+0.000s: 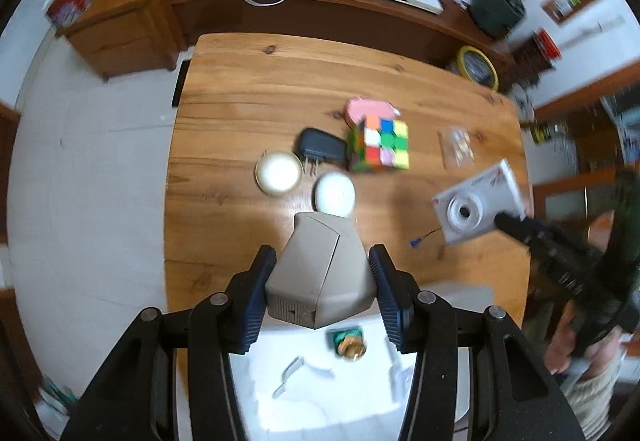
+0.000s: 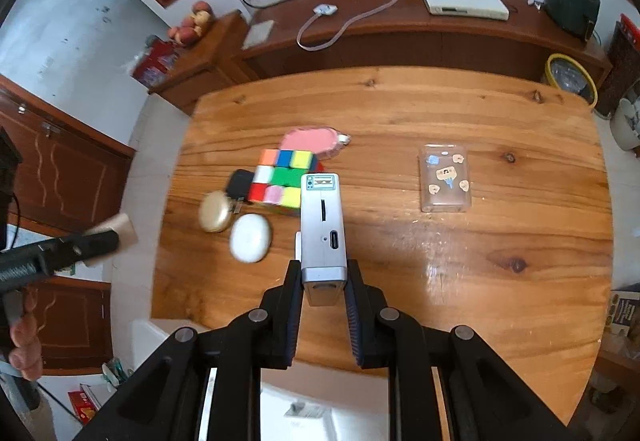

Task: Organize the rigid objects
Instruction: 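Carry both held items into the white tray and open both tools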

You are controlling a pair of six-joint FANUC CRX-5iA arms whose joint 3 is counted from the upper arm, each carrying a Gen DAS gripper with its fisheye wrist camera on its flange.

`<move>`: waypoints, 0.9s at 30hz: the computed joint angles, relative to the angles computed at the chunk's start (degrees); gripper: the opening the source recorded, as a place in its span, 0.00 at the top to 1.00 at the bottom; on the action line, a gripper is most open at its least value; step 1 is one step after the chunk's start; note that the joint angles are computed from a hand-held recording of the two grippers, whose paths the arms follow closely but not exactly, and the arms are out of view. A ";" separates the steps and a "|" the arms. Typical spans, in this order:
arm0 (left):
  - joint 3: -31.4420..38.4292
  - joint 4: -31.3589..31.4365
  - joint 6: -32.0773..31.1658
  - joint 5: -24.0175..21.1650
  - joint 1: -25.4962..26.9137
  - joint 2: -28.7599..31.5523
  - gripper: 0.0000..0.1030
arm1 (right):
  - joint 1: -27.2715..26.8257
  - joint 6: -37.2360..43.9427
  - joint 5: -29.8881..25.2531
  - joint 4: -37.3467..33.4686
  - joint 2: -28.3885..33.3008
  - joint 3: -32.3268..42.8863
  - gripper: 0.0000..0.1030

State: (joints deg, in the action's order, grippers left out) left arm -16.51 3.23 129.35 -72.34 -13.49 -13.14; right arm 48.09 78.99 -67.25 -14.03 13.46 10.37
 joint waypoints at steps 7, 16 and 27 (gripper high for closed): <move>1.86 -5.71 -0.92 -3.88 -8.24 -3.46 0.50 | 3.81 -5.42 3.12 2.99 -12.42 -8.76 0.80; -4.30 -6.52 1.62 -3.18 -17.01 -7.63 0.50 | 16.76 -23.87 4.86 12.22 -27.88 -23.39 0.80; -9.60 -6.10 4.37 1.18 -21.57 -6.49 0.50 | 28.57 -40.87 4.57 10.91 -32.71 -35.61 0.80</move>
